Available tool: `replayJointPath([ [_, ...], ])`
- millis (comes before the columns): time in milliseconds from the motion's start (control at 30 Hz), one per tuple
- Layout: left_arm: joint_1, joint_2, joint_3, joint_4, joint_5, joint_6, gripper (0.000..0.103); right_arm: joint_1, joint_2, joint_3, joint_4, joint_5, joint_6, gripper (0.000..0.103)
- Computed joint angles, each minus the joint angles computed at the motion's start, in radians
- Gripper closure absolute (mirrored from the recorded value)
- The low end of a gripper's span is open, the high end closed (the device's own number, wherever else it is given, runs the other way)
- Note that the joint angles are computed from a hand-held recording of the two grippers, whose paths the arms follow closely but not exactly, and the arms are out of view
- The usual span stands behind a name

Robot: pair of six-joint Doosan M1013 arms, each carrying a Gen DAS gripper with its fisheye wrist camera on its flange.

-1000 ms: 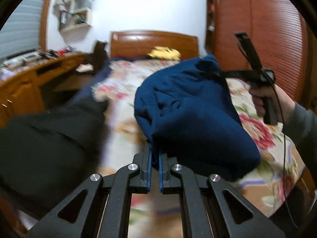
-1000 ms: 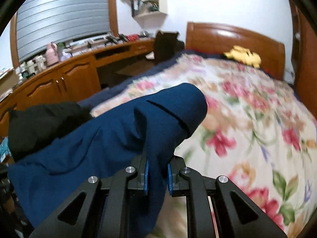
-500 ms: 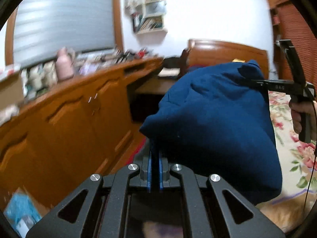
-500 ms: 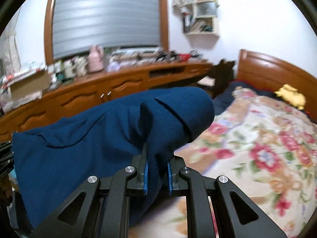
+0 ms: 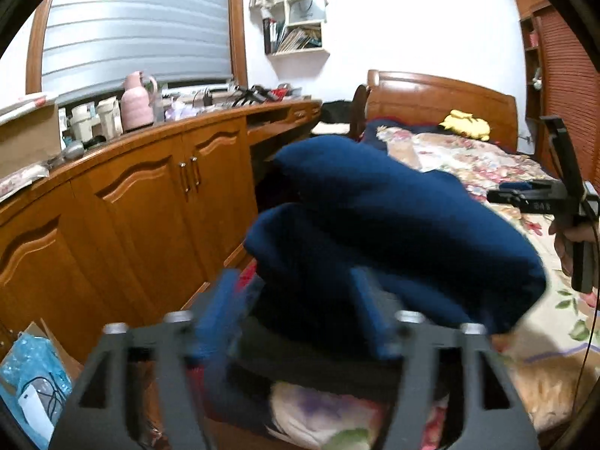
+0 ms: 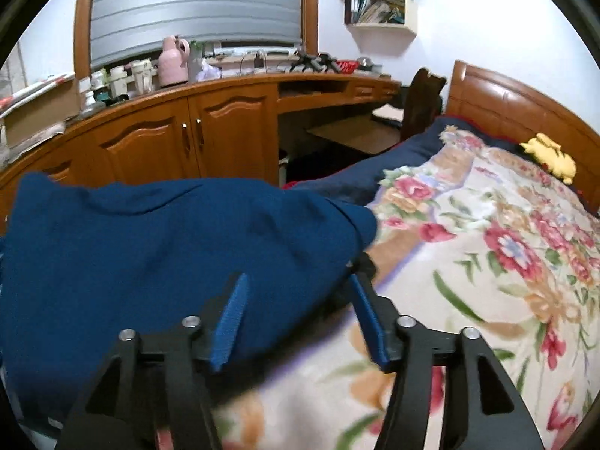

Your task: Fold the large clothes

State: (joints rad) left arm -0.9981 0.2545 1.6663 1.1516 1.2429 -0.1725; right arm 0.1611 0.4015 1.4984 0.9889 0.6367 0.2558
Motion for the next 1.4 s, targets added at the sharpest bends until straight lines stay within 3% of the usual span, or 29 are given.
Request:
replayJointPath([
  [100, -0.031, 0.010, -0.010, 0.030, 0.007, -0.016, 0.006, -0.042, -0.073, 0.108, 0.094, 0.011, -0.103, 0.033],
  [167, -0.048, 0.023, -0.025, 0.040, 0.000, -0.021, 0.000, -0.066, -0.121, 0.186, 0.178, -0.044, -0.193, 0.029],
  [367, -0.081, 0.092, -0.106, 0.079, -0.052, -0.030, 0.000, -0.163, -0.213, 0.333, 0.305, -0.032, -0.335, 0.028],
  [600, -0.081, 0.213, -0.251, 0.073, -0.173, 0.047, 0.000, -0.282, -0.285, 0.442, 0.400, -0.022, -0.405, 0.028],
  [900, -0.078, 0.363, -0.460, 0.022, -0.315, 0.151, 0.000, -0.384, -0.363, 0.563, 0.544, -0.091, -0.538, 0.029],
  [1133, -0.093, 0.476, -0.643, -0.030, -0.354, 0.272, 0.000, -0.448, -0.374, 0.617, 0.689, -0.110, -0.639, 0.028],
  [1400, -0.104, 0.531, -0.718, -0.040, -0.363, 0.314, 0.000, -0.448, -0.371, 0.644, 0.843, -0.137, -0.762, 0.029],
])
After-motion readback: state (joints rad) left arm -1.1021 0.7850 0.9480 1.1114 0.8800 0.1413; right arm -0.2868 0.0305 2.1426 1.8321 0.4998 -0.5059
